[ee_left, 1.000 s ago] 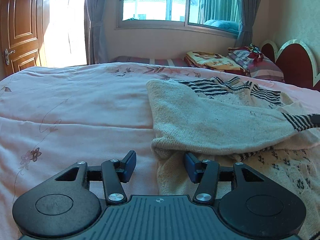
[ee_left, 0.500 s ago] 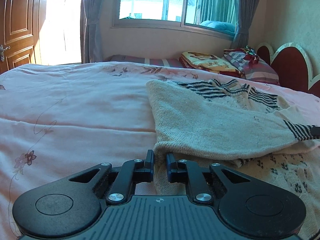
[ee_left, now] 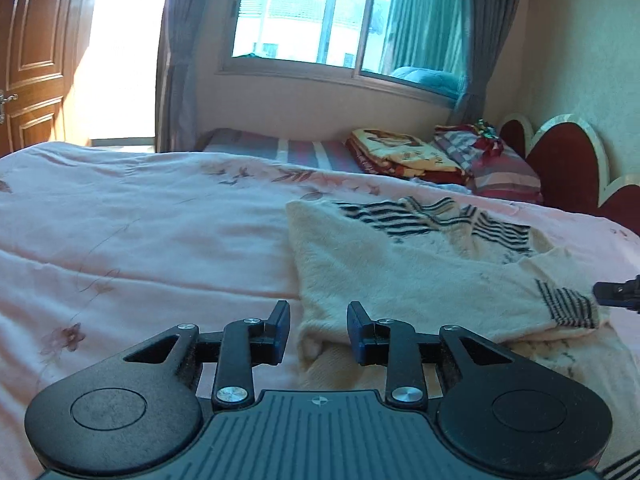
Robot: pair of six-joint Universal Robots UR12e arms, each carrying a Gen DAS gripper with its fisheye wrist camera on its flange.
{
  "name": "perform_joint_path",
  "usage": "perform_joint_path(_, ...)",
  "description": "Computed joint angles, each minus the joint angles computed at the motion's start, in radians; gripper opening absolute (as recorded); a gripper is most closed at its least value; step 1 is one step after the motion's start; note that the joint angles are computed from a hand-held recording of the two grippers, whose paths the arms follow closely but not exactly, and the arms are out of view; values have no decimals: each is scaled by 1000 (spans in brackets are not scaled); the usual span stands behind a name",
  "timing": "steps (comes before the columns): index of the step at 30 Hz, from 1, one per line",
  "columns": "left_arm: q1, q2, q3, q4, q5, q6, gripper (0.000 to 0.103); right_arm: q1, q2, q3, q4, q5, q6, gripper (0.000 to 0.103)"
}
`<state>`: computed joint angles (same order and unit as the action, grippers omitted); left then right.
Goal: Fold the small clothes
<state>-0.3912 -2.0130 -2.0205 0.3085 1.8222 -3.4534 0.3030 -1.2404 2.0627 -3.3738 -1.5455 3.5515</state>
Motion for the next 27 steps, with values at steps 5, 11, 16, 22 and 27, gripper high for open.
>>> perform_joint_path(5,10,-39,54,-125,-97,8,31,30,29,-49,143,-68,-117,16)
perform_joint_path(11,24,-42,92,-109,-96,-6,31,29,35,-73,82,-32,-130,27)
perform_joint_path(16,39,-99,209,-166,-91,56,32,41,97,-173,129,-1,-169,27)
perform_joint_path(22,65,-154,273,-234,-92,73,32,48,154,-221,159,-24,-175,26)
perform_joint_path(27,58,-141,269,-238,-59,115,33,42,138,-194,121,-14,-161,28)
